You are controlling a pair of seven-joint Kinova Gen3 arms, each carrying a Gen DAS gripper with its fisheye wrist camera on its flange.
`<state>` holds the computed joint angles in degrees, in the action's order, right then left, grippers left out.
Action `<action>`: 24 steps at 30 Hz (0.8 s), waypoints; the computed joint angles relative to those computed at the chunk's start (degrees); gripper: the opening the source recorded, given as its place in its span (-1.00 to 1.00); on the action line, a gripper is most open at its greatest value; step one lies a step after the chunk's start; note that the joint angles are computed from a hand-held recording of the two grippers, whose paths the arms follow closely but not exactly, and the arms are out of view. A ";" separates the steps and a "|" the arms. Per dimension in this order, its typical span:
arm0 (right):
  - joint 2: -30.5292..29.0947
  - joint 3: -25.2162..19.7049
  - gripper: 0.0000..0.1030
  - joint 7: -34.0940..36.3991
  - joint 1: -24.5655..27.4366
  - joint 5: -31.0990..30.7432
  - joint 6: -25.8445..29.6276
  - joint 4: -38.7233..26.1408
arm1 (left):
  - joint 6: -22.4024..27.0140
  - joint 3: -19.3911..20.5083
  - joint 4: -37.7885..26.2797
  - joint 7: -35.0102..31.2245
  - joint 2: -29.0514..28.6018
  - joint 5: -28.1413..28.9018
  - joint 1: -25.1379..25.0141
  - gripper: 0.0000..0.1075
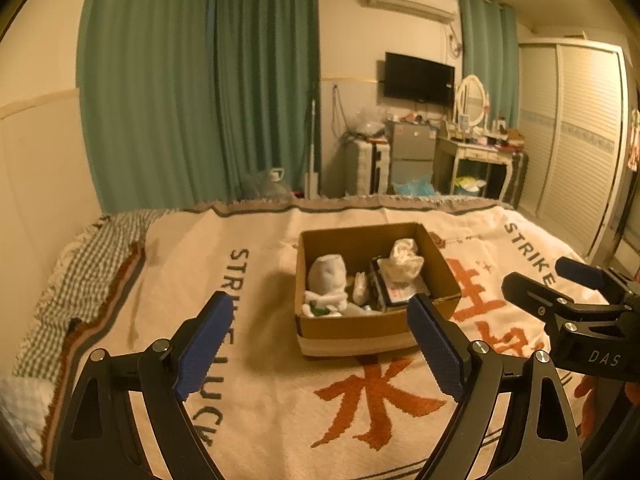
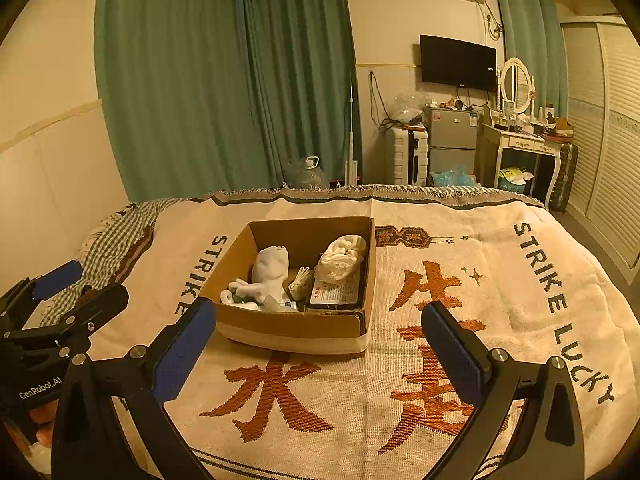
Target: Organize soft objects
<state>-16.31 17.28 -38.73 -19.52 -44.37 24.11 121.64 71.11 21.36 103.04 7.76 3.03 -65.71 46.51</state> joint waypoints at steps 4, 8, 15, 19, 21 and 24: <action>0.00 0.13 1.00 -0.09 -0.18 0.04 -0.28 0.09 | 0.22 0.03 -0.16 0.10 0.11 0.06 0.16 0.67; 0.01 0.35 1.00 0.12 -0.49 -0.19 -0.58 0.19 | 0.63 0.09 -0.14 0.02 0.29 -0.24 0.37 0.67; 0.11 0.44 1.00 -0.06 -0.68 -0.06 -0.78 0.30 | 1.29 -0.06 -0.44 0.19 0.74 -0.27 0.84 0.67; 0.04 0.94 1.00 0.46 -1.22 -0.70 -0.92 0.51 | 1.53 -0.19 -0.52 0.27 0.87 -0.26 1.13 0.67; 0.08 0.83 1.00 0.52 -1.16 -0.60 -1.00 0.55 | 1.69 -0.23 -0.55 0.36 0.88 -0.22 1.24 0.67; 0.21 0.86 1.00 0.53 -1.35 -0.79 -1.05 0.62 | 1.83 -0.29 -0.59 0.46 0.93 -0.18 1.30 0.67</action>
<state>-16.10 18.14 -38.20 -20.87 -45.16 23.06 122.25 72.93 21.08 102.45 8.22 3.96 -65.90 47.81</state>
